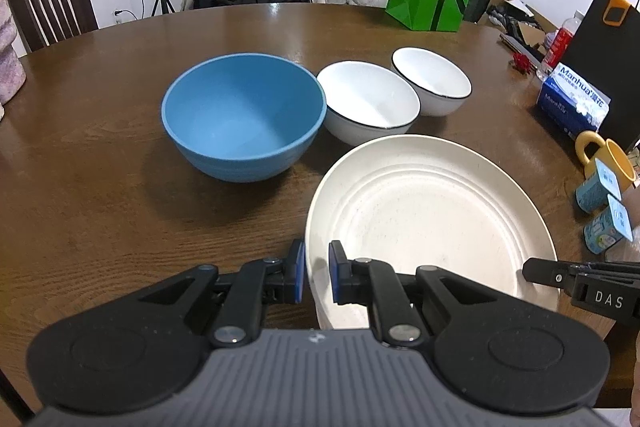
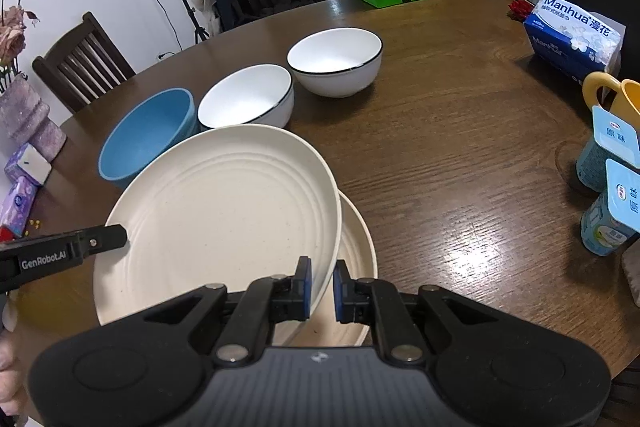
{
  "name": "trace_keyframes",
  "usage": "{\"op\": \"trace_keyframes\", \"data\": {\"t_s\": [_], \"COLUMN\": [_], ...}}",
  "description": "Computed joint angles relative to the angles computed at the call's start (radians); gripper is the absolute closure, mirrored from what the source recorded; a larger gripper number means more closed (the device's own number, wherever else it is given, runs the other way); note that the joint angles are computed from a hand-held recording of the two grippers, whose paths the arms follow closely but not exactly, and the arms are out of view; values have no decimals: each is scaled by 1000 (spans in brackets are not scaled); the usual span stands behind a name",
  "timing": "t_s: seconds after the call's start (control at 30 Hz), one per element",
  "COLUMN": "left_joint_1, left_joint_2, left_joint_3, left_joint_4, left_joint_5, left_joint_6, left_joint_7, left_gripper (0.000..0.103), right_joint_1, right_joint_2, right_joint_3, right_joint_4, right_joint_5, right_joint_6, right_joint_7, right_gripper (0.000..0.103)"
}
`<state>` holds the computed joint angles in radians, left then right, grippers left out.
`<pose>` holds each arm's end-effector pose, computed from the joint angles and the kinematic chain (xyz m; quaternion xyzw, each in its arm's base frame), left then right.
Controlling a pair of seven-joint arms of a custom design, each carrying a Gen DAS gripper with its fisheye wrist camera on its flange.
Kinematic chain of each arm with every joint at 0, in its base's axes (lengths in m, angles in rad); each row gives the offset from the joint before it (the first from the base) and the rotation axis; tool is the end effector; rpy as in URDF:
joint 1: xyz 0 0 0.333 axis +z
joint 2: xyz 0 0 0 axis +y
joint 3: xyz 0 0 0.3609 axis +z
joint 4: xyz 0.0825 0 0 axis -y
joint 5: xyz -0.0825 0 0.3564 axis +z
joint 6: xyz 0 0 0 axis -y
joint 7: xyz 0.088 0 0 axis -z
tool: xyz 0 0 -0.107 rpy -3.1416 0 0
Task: Organize plates and bowls
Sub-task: 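Lower the plates onto the plate stack beside the bowls with both grippers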
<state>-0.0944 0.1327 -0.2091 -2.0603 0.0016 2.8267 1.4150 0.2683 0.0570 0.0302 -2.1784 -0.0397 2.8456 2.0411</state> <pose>0.5752 -0.1741 0.5067 -0.6236 0.7163 -0.2723 0.1546 0.5421 0.1687 0.4965 -0.6263 0.7193 -0.1268 0.2725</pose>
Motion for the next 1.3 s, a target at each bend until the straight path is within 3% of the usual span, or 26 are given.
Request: {"op": "trace_keyframes", "data": {"t_s": [0.47, 1.1, 1.3], "left_joint_1": [-13, -67, -69], "left_joint_2": [8, 23, 29], "left_joint_3": [-1, 37, 38], "left_joint_4": [-25, -39, -35], "left_joint_5": [47, 321, 357], "left_joint_6": [-6, -6, -3], "left_joint_7": [-3, -156, -189], "left_gripper": [90, 90, 90], "right_joint_1": [2, 17, 28], "right_joint_2": [-7, 21, 30], "right_joint_3": [-3, -18, -25], "right_joint_4": [-22, 1, 15], "right_joint_5": [-92, -262, -335], "right_joint_6": [-26, -77, -97], "right_joint_7": [51, 122, 155], "right_gripper": [92, 90, 89]}}
